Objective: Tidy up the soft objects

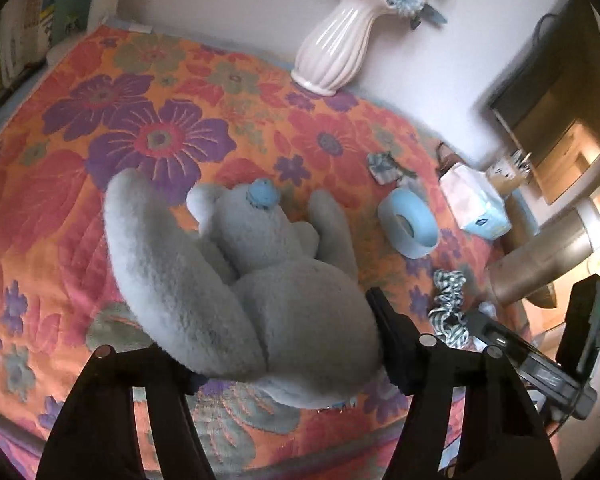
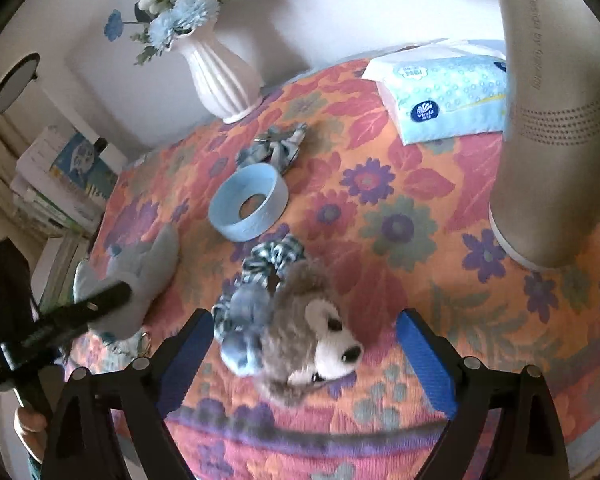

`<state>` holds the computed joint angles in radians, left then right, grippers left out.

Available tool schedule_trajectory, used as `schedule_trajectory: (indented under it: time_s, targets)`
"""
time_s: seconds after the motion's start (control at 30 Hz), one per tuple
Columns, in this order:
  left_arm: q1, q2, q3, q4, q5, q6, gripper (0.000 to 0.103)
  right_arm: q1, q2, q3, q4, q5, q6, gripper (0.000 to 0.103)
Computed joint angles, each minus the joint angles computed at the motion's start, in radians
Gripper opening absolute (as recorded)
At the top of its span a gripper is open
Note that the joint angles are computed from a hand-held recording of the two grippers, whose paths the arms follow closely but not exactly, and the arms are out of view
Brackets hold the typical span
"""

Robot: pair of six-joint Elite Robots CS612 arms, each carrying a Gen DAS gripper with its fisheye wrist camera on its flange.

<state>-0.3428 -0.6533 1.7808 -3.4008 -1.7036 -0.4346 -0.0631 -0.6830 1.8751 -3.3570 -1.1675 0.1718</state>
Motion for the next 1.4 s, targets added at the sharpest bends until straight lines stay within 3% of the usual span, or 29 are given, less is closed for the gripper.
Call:
schedule_trajectory:
  time_s: [0.03,0.07,0.23,0.37,0.43,0.57,0.83,1.1,1.27,1.4]
  targets:
    - [-0.002,0.000,0.006,-0.016,0.002,0.004,0.064,0.003,0.001,0.001,-0.008,-0.007,-0.013,0.054]
    - [-0.001,0.000,0.009,-0.021,-0.005,0.008,0.063,0.003,0.002,0.002,-0.008,0.001,-0.028,0.052]
    - [0.024,0.016,0.016,-0.101,-0.194,-0.015,0.063,-0.010,0.005,0.024,-0.066,0.059,-0.017,0.050]
    - [0.064,0.065,-0.020,-0.207,-0.492,-0.121,0.063,-0.024,-0.008,0.047,-0.076,0.088,-0.013,0.050]
    - [0.069,0.074,-0.026,-0.251,-0.554,-0.158,0.063,-0.047,-0.016,0.060,-0.074,0.154,0.004,0.050]
    - [0.037,0.036,0.009,-0.245,-0.482,-0.093,0.063,-0.096,-0.020,0.084,-0.101,0.275,0.061,0.050]
    - [-0.001,0.007,0.023,-0.208,-0.484,-0.011,0.063,-0.150,-0.017,0.114,-0.137,0.347,0.125,0.050]
    - [-0.064,-0.022,0.022,-0.153,-0.487,0.105,0.063,-0.245,-0.019,0.148,-0.119,0.498,0.159,0.050]
    - [-0.110,-0.033,0.000,-0.081,-0.523,0.196,0.063,-0.309,-0.044,0.194,-0.188,0.509,0.190,0.050]
    - [-0.152,-0.041,-0.014,-0.025,-0.549,0.263,0.063,-0.361,-0.085,0.250,-0.311,0.444,0.248,0.050]
